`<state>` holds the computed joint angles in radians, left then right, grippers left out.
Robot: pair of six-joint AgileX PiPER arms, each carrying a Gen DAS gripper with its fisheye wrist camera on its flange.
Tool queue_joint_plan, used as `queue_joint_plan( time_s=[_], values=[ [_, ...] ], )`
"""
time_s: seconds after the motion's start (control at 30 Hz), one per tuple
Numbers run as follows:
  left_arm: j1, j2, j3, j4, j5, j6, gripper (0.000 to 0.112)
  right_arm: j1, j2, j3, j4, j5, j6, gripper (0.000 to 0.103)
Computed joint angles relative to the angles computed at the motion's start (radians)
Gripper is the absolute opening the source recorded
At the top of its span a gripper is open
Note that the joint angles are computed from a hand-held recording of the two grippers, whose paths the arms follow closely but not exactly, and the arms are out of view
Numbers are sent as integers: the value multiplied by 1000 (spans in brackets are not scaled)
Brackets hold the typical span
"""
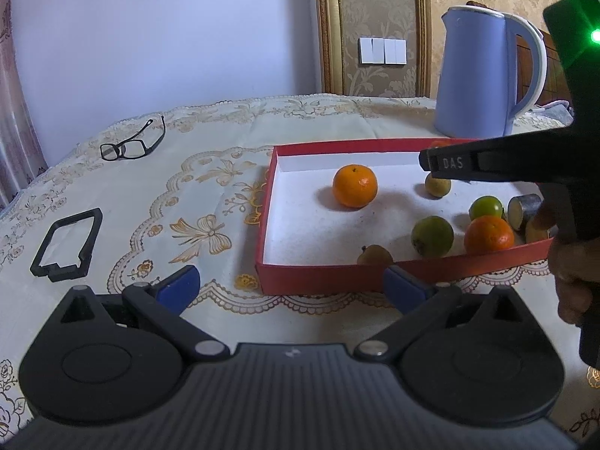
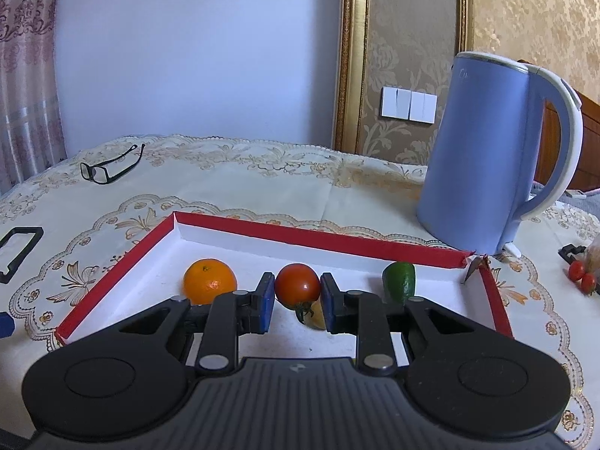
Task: Organize fruits
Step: 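Carry the cherry tomato over the box with the right gripper, then open the right gripper to drop the cherry tomato into the box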
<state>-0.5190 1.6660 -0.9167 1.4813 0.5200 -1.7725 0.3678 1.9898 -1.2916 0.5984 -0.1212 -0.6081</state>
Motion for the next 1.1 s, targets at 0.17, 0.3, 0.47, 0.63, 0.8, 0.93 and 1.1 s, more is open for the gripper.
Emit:
queue_joint_plan(
  time_s=[0.17,0.3,0.47,0.63,0.8,0.93,1.1],
  values=[
    [-3,3,0,-7,-8,12,103,0,18,-24,169,5,-159,26],
    [-12,4,-2,-13,-7,19,103,-1,34,-49,320,7,-304,26],
    [-12,8,-9,-41,-19,45,103,3,56,-86,532,9,-513,25],
    [-6,9,-13,-62,-34,63,103,7,68,-106,684,3,-663,26],
    [-3,6,-15,-79,-36,77,103,11,82,-124,806,-6,-781,25],
    [-1,6,-16,-88,-39,85,103,11,90,-135,893,-9,-867,26],
    [-2,5,-16,-101,-42,95,103,3,94,-145,1082,5,-1045,29]
  ],
)
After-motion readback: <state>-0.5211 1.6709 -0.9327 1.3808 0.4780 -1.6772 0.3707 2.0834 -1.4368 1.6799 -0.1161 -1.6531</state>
